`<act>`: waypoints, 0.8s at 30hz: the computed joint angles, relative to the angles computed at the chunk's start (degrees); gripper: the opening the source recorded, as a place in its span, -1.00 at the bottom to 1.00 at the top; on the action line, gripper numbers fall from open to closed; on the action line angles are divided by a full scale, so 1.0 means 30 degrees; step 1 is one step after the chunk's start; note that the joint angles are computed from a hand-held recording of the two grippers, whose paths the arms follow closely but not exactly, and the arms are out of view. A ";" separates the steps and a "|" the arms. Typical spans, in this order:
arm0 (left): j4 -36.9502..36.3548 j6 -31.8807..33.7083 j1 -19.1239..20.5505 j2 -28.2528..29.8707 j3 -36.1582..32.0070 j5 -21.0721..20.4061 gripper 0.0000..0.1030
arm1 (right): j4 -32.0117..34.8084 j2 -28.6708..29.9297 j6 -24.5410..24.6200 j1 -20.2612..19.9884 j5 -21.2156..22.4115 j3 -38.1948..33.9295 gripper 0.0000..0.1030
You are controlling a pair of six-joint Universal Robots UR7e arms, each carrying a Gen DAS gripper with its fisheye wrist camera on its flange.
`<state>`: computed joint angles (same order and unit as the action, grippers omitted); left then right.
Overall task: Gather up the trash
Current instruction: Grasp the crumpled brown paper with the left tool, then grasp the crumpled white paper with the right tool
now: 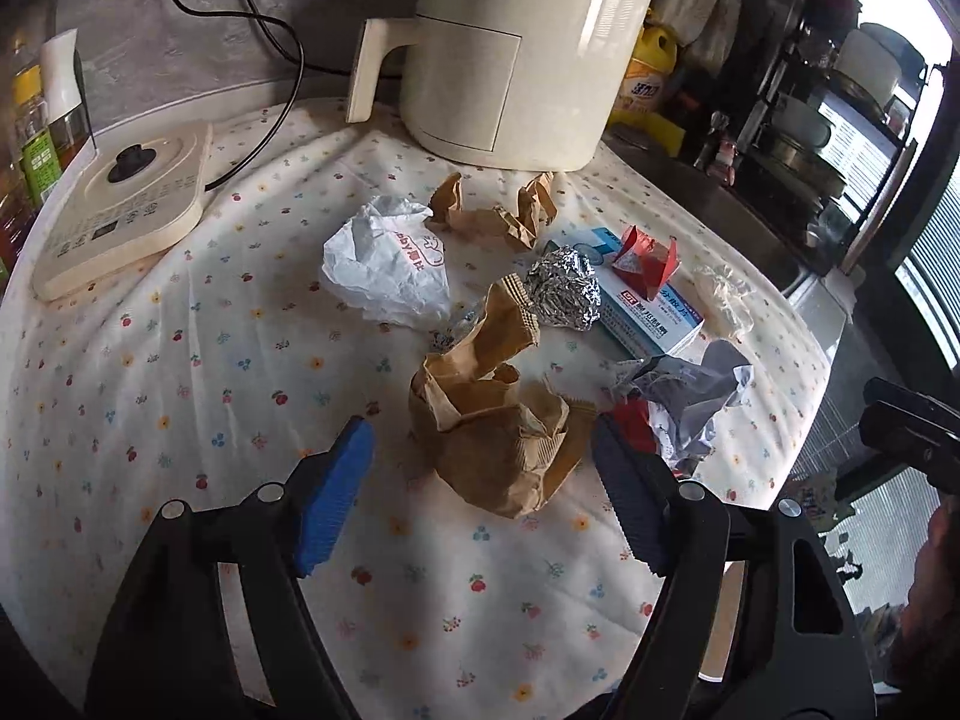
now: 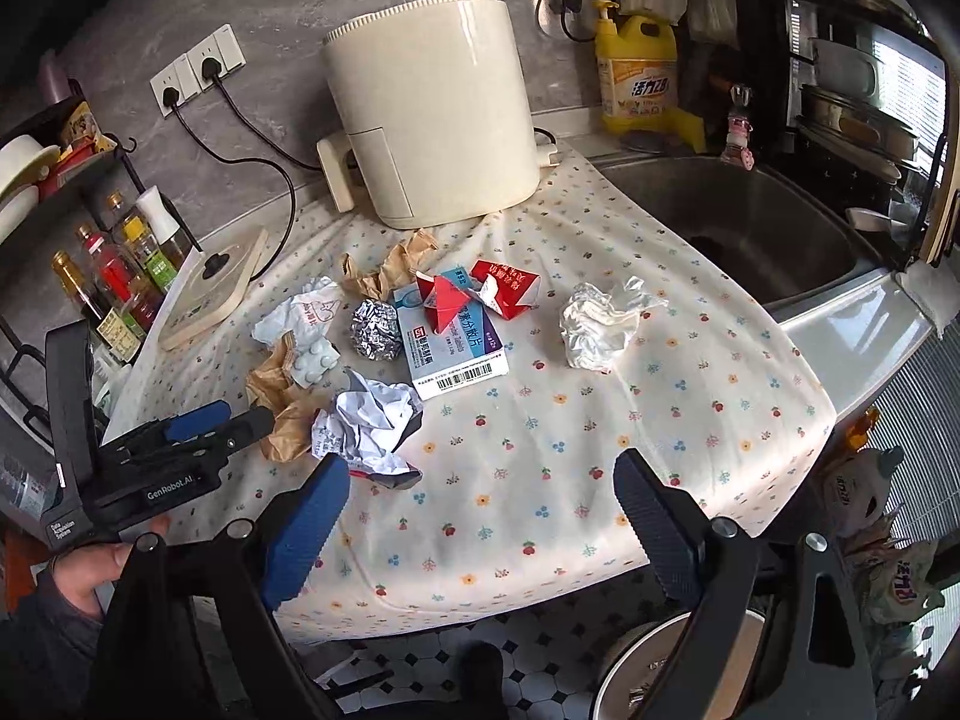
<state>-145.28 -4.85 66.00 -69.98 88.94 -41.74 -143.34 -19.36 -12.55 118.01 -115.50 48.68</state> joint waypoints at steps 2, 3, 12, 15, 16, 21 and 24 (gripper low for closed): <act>0.0134 0.1269 0.0169 0.0387 -0.0439 -0.0038 0.52 | 0.0036 0.0426 0.0347 0.0100 -0.0289 -0.0417 0.70; 0.0122 0.1913 0.0243 0.0558 -0.0600 -0.0185 0.52 | 0.0087 0.0629 0.0529 0.0141 -0.0378 -0.0620 0.70; 0.1718 0.3570 0.0919 0.0802 -0.1440 -0.1974 -0.34 | 0.1662 0.2675 0.1082 0.0495 -0.0750 -0.3563 0.70; 0.1766 0.3546 0.0948 0.0340 -0.1082 -0.2243 -0.58 | 0.2598 0.3637 0.0955 0.0600 -0.0705 -0.5086 0.70; 0.1822 0.3398 0.0973 0.0136 -0.0961 -0.2362 -0.63 | 0.2903 0.3949 0.0877 0.0635 -0.0656 -0.5569 0.70; 0.0490 0.2678 0.1040 -0.1225 0.0196 -0.2283 -0.68 | 0.4545 0.5583 0.0406 0.0754 -0.0619 -0.8093 0.70; -0.0337 0.2231 0.1027 -0.1916 0.0754 -0.1649 -0.69 | 0.5907 0.6928 0.0247 0.0807 -0.1211 -1.0294 0.71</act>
